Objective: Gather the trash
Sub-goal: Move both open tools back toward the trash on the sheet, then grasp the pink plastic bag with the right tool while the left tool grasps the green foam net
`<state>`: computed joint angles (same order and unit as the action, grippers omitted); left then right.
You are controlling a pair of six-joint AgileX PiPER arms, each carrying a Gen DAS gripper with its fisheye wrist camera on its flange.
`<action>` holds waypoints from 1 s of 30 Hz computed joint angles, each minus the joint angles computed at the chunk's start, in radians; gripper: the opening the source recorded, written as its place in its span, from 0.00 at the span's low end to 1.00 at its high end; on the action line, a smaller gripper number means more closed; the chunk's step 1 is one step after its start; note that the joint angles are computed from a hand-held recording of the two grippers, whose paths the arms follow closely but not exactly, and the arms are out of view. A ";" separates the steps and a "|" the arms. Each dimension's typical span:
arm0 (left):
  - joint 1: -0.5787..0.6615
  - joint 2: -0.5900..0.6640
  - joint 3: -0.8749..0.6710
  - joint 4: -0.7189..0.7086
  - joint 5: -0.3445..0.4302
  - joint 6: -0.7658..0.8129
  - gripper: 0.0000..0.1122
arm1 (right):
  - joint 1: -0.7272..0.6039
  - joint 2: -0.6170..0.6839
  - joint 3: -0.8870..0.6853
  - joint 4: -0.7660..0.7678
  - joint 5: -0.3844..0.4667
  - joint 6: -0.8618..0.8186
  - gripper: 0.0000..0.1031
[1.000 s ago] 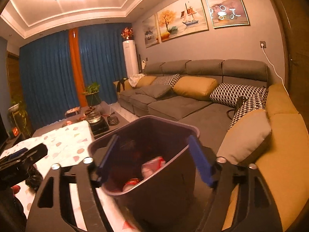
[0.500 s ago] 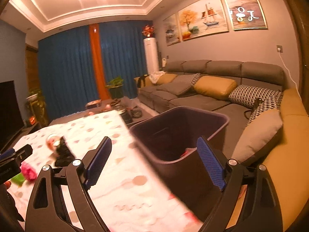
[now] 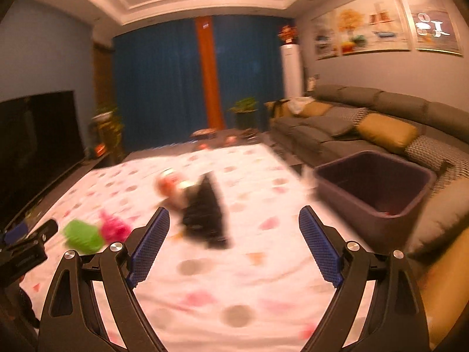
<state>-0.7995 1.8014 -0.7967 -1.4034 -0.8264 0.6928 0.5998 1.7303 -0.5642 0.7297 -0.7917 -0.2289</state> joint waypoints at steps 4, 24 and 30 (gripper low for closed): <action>0.069 -0.039 0.082 0.046 -0.009 -0.065 0.85 | 0.074 0.096 -0.135 0.028 0.078 -0.054 0.84; 0.278 -0.065 0.168 0.262 0.092 -0.248 0.85 | 0.103 0.481 -0.789 0.570 0.419 -0.767 0.75; 0.273 -0.038 0.138 0.264 0.109 -0.229 0.85 | 0.086 0.536 -0.900 0.887 0.467 -1.120 0.59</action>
